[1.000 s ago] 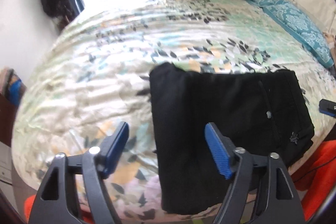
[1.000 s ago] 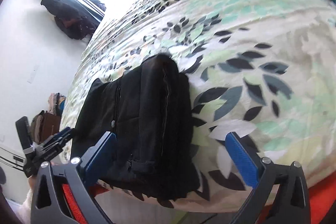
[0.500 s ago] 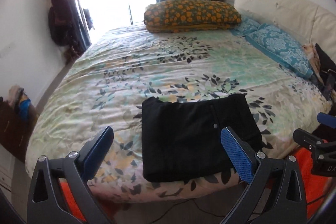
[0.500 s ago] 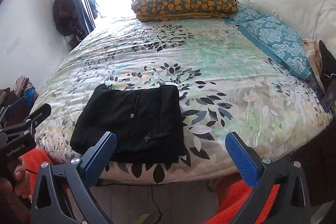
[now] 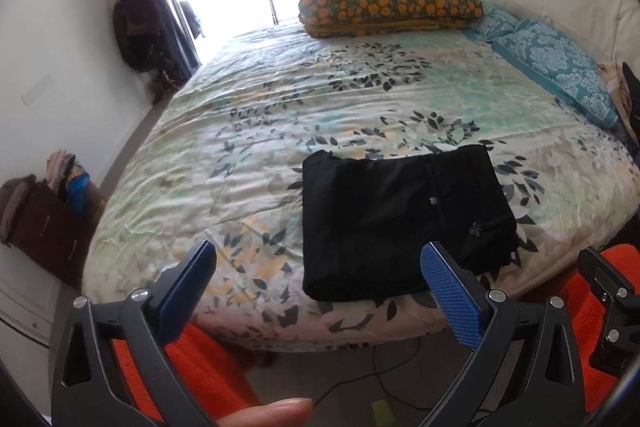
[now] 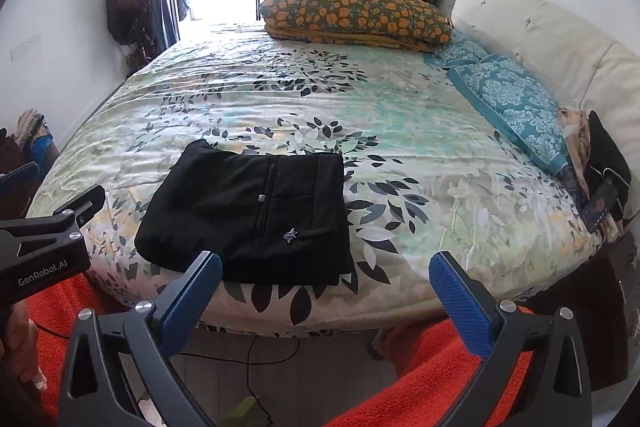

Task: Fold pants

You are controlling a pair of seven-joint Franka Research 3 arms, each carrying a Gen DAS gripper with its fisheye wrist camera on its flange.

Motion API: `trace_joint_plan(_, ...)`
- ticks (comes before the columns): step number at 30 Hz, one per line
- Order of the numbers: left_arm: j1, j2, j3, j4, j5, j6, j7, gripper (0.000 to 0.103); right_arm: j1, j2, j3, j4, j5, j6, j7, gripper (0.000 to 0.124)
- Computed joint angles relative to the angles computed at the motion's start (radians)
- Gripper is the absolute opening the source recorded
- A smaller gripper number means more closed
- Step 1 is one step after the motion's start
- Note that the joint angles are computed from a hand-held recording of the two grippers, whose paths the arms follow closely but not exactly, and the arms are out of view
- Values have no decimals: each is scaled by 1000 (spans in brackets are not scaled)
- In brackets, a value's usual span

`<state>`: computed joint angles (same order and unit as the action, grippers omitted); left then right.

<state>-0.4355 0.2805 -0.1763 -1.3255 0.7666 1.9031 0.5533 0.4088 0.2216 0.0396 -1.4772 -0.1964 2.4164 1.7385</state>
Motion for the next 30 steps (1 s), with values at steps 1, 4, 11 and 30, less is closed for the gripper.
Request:
trace_joint_plan(1, 3, 1, -3, 2, -15, 3, 7, 102, 3, -7, -1, -3, -8, -8, 1, 103)
trace_joint_plan(4, 0, 8, -5, 11, -25, 2, 19, 102, 6, -17, 0, -8, -27, -19, 8, 103)
trace_joint_plan(11, 8, 13, -2, 3, -56, 12, 28, 102, 18, 13, -7, 25, -67, -48, 39, 103)
trace_joint_plan(30, 29, -1, -2, -32, -91, 54, 13, 102, 25, 36, -11, 47, -69, -88, 43, 103)
